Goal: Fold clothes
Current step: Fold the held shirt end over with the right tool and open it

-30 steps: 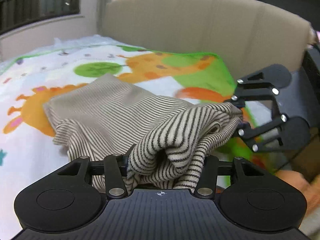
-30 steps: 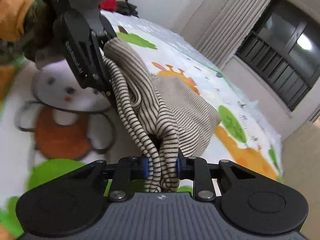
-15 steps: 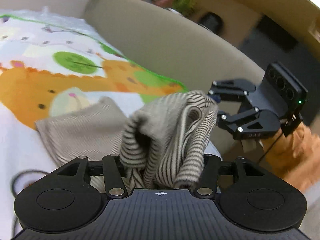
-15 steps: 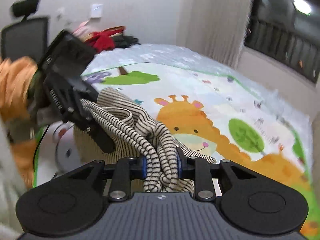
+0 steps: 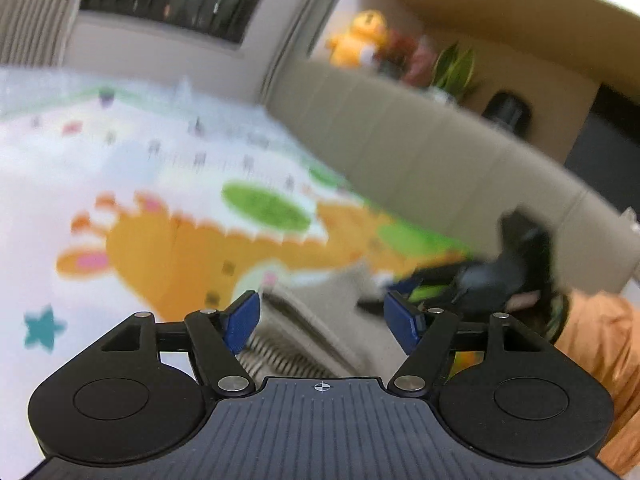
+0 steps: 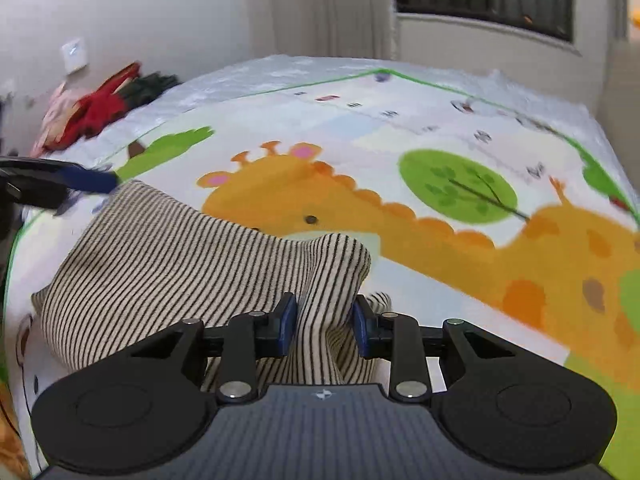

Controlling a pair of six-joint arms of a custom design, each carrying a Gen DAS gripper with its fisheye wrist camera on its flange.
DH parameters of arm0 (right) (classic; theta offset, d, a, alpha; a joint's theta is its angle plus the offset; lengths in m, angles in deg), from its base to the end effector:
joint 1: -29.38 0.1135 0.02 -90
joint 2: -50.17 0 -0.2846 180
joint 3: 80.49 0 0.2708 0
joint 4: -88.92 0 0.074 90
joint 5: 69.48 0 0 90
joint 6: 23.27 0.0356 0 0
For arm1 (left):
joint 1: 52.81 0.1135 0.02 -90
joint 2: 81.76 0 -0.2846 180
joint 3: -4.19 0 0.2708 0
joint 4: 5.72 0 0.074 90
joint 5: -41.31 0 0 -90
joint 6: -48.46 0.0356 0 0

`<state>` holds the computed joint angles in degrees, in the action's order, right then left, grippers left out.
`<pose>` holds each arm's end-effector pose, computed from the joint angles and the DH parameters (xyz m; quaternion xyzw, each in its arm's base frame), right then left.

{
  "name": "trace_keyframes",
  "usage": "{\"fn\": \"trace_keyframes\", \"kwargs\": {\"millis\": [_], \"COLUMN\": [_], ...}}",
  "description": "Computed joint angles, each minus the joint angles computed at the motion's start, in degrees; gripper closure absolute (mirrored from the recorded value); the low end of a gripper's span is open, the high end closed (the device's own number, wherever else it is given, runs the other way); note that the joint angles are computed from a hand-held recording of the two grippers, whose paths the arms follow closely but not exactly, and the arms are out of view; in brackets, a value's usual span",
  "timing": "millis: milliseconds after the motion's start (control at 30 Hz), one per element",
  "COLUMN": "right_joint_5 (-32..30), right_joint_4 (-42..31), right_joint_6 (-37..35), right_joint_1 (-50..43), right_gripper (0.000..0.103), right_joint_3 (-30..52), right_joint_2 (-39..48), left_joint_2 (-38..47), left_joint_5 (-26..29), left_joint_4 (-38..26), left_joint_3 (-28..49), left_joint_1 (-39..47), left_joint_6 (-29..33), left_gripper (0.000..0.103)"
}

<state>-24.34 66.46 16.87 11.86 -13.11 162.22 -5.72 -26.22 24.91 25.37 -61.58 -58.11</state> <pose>0.3489 -0.0838 0.0955 -0.3250 0.8491 0.2095 0.3599 0.2002 -0.0447 0.1244 0.0495 0.8290 -0.2764 0.4837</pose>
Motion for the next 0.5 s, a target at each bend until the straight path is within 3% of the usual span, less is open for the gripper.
{"fn": "trace_keyframes", "kwargs": {"millis": [67, 200, 333, 500], "right_joint_5": [-0.34, -0.21, -0.77, -2.15], "right_joint_4": [0.83, 3.13, 3.08, 2.40], "right_joint_6": [0.65, 1.32, 1.37, 1.21], "right_joint_1": [-0.52, -0.94, -2.51, -4.61], "right_gripper": [0.075, 0.075, 0.075, 0.075], "right_joint_3": [-0.76, -2.96, -3.29, -4.34], "right_joint_2": [0.10, -0.98, -0.92, -1.67], "left_joint_2": [-1.50, 8.99, 21.76, 28.33], "left_joint_5": [-0.49, -3.33, -4.86, -4.79], "left_joint_4": [1.36, 2.28, 6.30, 10.77], "left_joint_3": [-0.09, 4.54, 8.25, 9.53], "left_joint_1": [-2.37, -9.12, -9.01, -8.36], "left_joint_6": [-0.70, -0.06, -2.94, -4.06], "left_gripper": [0.026, 0.026, 0.032, 0.033]}}
